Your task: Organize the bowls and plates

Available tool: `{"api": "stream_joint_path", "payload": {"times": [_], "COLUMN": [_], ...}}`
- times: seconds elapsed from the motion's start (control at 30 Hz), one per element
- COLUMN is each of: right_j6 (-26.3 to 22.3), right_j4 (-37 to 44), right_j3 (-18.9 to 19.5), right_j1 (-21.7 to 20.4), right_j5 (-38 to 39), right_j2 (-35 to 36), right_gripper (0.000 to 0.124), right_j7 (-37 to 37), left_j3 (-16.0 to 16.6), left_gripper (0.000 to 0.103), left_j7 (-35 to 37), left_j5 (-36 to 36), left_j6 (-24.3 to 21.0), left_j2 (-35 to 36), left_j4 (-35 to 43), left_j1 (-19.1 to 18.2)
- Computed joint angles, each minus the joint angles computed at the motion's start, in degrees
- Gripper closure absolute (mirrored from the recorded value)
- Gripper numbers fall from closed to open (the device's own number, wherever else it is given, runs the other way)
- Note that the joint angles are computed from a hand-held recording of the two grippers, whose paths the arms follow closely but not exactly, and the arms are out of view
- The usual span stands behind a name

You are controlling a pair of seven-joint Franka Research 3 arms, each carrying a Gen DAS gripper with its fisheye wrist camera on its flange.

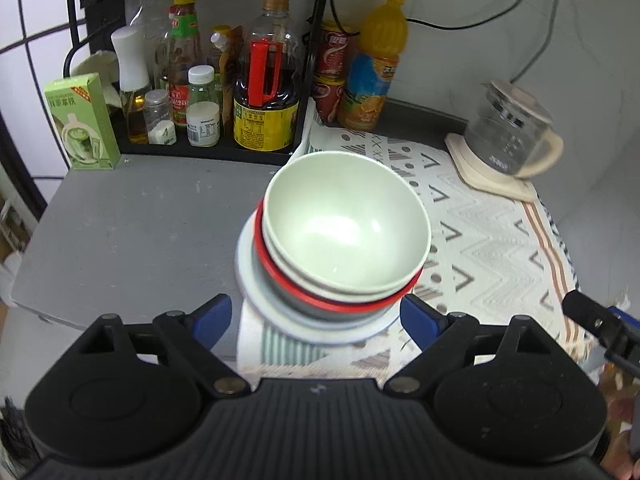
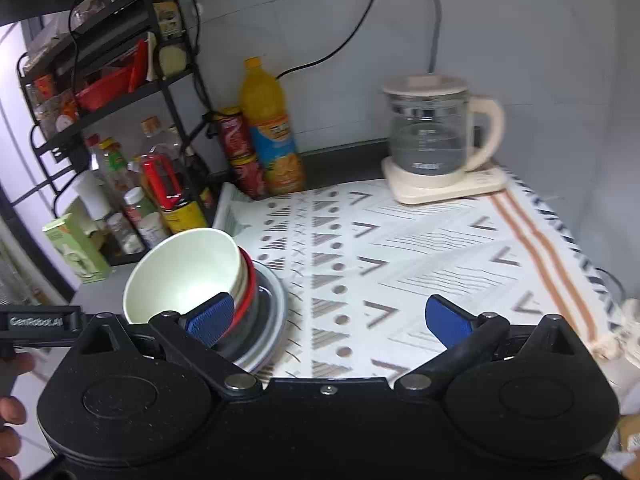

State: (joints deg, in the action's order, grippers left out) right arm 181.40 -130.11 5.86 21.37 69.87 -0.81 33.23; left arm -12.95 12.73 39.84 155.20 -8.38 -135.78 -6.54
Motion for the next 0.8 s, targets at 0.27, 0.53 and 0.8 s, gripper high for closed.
{"api": "stream_joint_path", "payload": {"times": [0.27, 0.53, 0.8], "right_j6": [8.7, 15.1, 15.3], "right_j4": [-10.3, -17.7, -19.9], "right_j3": [2.7, 10.9, 25.8], "right_j1": [2.5, -0.4, -11.1], "right_j5": [-1.8, -3.1, 4.8], "right_j2": [-7.5, -13.3, -18.4], "right_gripper": [0.021, 0.021, 0.021], "right_j7": [7.7, 12.6, 10.8], "left_j3": [-0.7, -3.2, -2.4], "left_gripper": [0.004, 0.0, 0.0], "left_j7": [5.2, 6.7, 13.1], "left_j5": [-2.8, -4.3, -7.6], "left_j6": [4.7, 7.4, 7.4], "left_j2": [-9.5, -18.4, -25.8], "left_j4": [-9.5, -16.8, -22.6], "left_j1": [-0.5, 0.5, -1.5]}}
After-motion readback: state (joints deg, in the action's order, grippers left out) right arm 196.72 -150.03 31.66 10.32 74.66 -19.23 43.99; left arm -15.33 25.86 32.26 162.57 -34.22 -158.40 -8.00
